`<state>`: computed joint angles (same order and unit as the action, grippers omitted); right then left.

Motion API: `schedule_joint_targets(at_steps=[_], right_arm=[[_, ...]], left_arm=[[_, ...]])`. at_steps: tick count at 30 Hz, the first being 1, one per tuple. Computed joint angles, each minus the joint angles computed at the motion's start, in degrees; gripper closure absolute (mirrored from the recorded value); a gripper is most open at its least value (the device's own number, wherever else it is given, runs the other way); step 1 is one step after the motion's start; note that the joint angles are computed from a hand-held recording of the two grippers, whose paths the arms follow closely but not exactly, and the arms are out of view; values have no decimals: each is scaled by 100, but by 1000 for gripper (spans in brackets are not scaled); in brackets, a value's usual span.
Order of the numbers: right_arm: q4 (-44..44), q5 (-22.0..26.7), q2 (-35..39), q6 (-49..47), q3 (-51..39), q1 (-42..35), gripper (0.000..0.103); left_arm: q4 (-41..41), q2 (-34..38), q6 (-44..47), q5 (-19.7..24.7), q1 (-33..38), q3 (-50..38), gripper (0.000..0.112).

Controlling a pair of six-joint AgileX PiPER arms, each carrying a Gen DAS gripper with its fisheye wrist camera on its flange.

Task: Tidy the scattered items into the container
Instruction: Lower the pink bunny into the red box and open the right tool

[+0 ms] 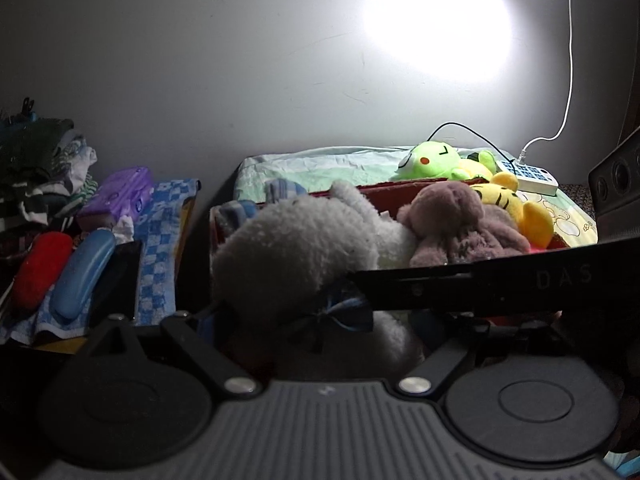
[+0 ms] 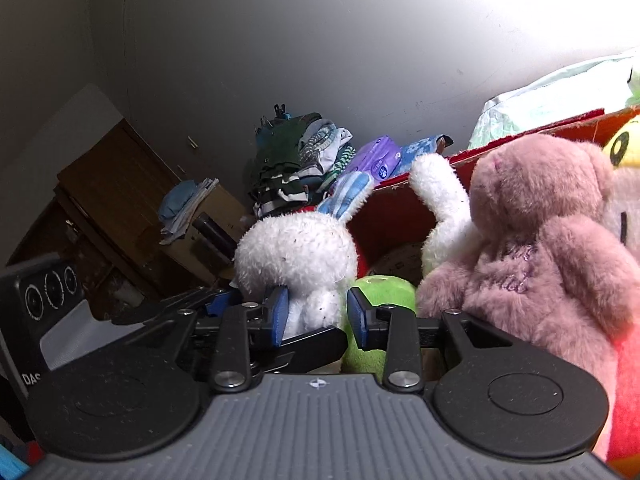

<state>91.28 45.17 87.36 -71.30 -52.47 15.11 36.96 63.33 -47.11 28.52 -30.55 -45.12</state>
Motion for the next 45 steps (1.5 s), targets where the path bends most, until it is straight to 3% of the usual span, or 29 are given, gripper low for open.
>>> schedule_joint_targets(at_steps=[5, 12, 21, 26, 32, 35, 39, 42, 45], right_arm=[[-572, -87, -186, 257, -7, -16, 68], [-1075, -12, -179, 423, 2, 28, 67], [-2187, 267, -72, 1802, -486, 15, 66], [-2493, 416, -384, 2039, -390, -135, 67], [-2365, 351, -672, 1977, -156, -312, 61], [-2326, 212, -789, 1995, -26, -366, 58], [-1522, 521, -927, 1455, 278, -776, 58], [-1107, 525, -945, 1115, 321, -639, 58], [-1280, 179, -846, 1190, 137, -199, 60]], left_arm=[[409, -70, 99, 118, -480, 42, 16], [-1963, -293, 2479, 0, 239, 53, 17], [-2128, -742, 2701, 399, 133, 84, 17], [-1344, -826, 1899, 531, -456, 106, 17], [-1516, -751, 1834, 437, -472, 113, 17], [-1171, -764, 1379, 501, -623, 106, 17], [-635, -914, 709, 718, -792, 66, 17], [-775, -1101, 713, 621, -757, 28, 17], [-885, -1068, 762, 507, -897, 16, 16]])
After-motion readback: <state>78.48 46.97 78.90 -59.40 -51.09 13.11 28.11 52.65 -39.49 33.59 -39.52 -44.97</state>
